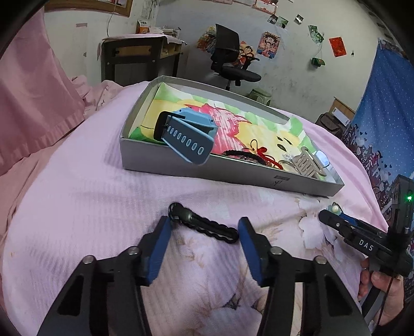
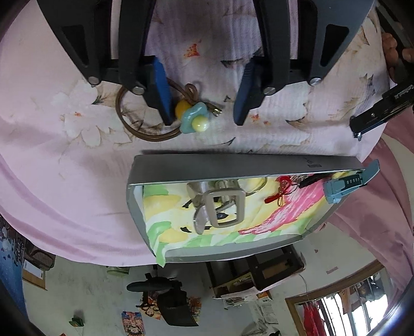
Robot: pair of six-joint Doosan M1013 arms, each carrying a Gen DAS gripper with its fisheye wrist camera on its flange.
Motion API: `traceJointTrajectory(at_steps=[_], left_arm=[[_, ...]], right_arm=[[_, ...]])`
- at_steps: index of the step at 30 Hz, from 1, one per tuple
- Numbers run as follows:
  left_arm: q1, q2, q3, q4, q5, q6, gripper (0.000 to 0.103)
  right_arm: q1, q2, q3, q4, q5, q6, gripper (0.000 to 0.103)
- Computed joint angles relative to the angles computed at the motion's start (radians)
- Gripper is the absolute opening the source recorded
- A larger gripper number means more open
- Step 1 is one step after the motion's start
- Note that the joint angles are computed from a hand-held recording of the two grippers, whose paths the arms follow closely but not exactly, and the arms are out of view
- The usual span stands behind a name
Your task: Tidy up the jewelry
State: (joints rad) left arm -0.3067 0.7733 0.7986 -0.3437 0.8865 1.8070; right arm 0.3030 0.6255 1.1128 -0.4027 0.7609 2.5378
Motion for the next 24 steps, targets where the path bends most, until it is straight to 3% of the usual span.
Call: traceJointTrajectory(at_steps=[6,14,20,21,22,24], left_arm=[[0.001,0.001,0.000,-0.010,0.001,0.011,0.043],[0.004,-0.014,0.026,-0.051,-0.008,0.054,0.042],[0.015,-0.033,0.059,-0.159,-0.003,0.156,0.041],[0.017,-0.033,0.061,-0.181,0.002,0.174,0.012],[0.019,-0.027,0.049,-0.186,0.028,0.176,0.003],[0.022,-0.018,0.037,-0.197,0.058,0.173,0.002]], right_arm=[[0.006,0.001,-0.003,0.010,-0.006,-0.024,0.026],[0.011,-0.007,0.010,0.044,-0.037,-0.058,0.025],[0.023,-0.011,0.012,0.082,-0.062,-0.123,0.025],[0.026,-0.010,0.010,0.085,-0.066,-0.136,0.025],[0.027,-0.011,0.012,0.084,-0.069,-0.141,0.025],[0.031,-0.013,0.011,0.089,-0.079,-0.162,0.025]])
